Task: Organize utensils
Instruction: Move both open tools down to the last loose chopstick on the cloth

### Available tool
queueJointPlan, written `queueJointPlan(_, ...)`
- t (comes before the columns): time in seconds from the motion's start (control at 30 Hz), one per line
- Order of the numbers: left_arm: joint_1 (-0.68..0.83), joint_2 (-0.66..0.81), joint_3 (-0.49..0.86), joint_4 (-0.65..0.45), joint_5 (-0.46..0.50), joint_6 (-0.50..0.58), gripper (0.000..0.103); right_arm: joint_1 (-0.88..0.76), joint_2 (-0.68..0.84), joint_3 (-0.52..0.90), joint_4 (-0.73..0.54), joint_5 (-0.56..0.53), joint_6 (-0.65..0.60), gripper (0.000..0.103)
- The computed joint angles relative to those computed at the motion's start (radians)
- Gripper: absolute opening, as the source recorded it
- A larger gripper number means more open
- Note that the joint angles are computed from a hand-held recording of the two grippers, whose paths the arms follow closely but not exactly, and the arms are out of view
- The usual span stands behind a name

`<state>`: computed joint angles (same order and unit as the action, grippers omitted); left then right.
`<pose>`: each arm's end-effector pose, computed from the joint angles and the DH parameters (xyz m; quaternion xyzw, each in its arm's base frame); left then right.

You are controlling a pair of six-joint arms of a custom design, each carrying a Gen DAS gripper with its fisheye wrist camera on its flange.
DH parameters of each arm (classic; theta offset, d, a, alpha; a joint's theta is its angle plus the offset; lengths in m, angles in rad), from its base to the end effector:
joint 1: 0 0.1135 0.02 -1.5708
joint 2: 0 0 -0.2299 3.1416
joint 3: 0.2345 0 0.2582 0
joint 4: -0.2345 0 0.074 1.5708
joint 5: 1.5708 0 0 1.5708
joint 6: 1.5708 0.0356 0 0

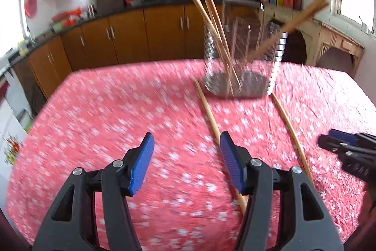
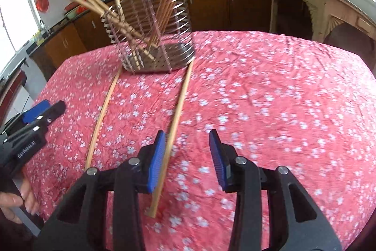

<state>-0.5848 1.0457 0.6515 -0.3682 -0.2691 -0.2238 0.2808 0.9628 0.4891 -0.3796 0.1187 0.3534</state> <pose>0.2037 -0.1235 0.1966 0.1117 0.9058 -0.0399 0.4068 0.2043 0.0545 0.1586 0.0547 0.9333 0.0565 0.3503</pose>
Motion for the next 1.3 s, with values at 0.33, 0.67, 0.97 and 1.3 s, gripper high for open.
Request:
queueJointPlan(0.33, -0.051, 0.293, 0.103, 0.011, 0.009, -0.07, 0.054, 0.044, 0.253, 0.057, 0.148, 0.073, -0.022, 0.015)
queueJointPlan(0.67, 0.114, 0.411, 0.213, -0.004, 0.035, 0.007, 0.008, -0.324, 0.271, 0.103, 0.105, -0.022, -0.067, 0.007)
queueJointPlan(0.97, 0.365, 0.43, 0.233, 0.031, 0.281, 0.158, 0.01, -0.432, 0.314, 0.131, 0.134, -0.096, -0.124, 0.023)
queueJointPlan(1.3, 0.395, 0.127, -0.021, 0.006, 0.278, 0.271, 0.045, -0.316, -0.043, -0.085, -0.002, 0.003, -0.144, 0.036)
